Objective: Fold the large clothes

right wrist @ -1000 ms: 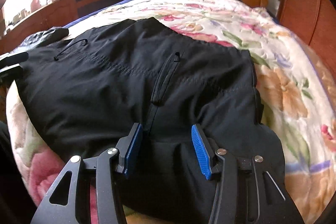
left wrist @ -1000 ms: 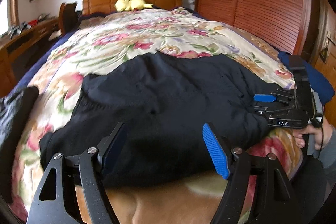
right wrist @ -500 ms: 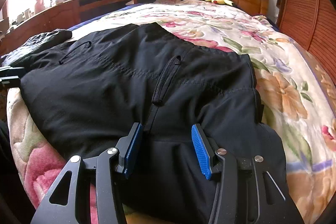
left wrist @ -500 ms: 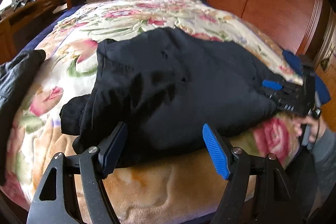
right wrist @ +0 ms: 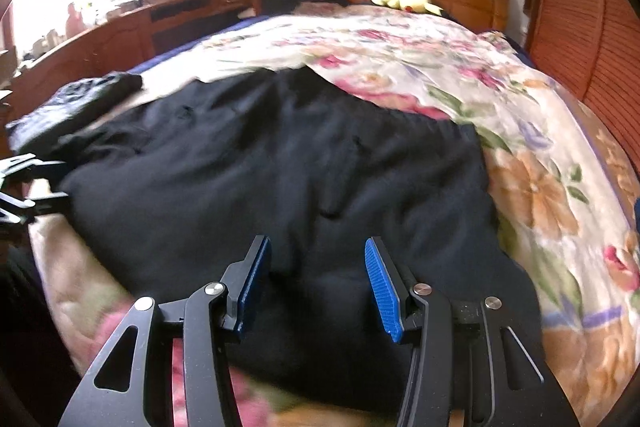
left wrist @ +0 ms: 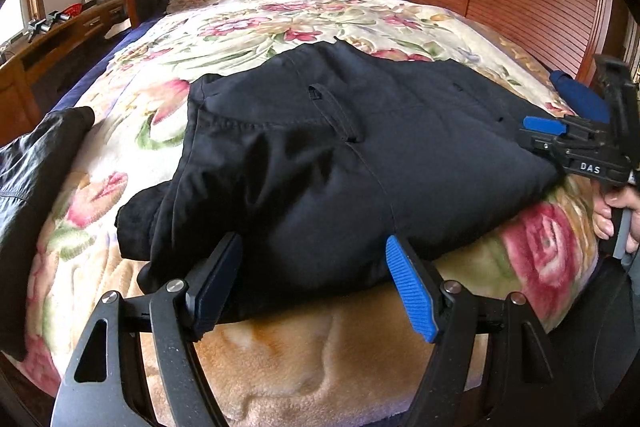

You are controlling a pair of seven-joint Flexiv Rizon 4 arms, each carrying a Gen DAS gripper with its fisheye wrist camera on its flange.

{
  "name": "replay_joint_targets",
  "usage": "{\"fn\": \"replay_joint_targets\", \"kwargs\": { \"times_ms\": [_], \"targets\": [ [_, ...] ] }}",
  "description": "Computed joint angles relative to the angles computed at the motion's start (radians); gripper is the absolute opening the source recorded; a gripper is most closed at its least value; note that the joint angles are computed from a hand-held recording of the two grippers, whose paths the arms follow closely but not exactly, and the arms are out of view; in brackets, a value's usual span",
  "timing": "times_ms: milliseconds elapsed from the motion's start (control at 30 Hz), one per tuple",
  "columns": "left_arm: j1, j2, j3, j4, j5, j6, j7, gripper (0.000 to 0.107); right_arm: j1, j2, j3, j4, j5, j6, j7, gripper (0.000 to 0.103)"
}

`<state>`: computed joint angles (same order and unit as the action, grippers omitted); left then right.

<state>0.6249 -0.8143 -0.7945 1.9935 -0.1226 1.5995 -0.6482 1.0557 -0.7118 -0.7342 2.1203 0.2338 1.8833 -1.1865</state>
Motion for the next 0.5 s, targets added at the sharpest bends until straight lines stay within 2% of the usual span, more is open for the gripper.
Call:
{"fn": "replay_joint_targets", "kwargs": {
  "times_ms": [67,200,267,333,500],
  "targets": [
    [0.01,-0.005,-0.012,0.002,-0.001,0.001,-0.002,0.075,-0.007,0.005,0.023,-0.014,-0.013,0.013,-0.012,0.051],
    [0.042,-0.013,-0.044,0.017,0.004,0.01,-0.009,0.075,-0.07,0.026,0.129,-0.05,-0.054,0.021,-0.052,0.051],
    [0.059,-0.013,-0.057,0.025,0.011,0.018,-0.018,0.075,-0.084,0.021,0.156,-0.06,-0.065,0.017,-0.074,0.051],
    [0.092,-0.011,-0.085,0.043,0.02,0.026,-0.033,0.075,-0.121,0.026,0.197,-0.072,-0.092,-0.024,-0.085,0.051],
    [0.168,-0.02,-0.139,0.076,0.079,0.097,-0.083,0.075,-0.139,0.019,0.206,-0.08,-0.111,-0.03,-0.068,0.051]
  ]
}}
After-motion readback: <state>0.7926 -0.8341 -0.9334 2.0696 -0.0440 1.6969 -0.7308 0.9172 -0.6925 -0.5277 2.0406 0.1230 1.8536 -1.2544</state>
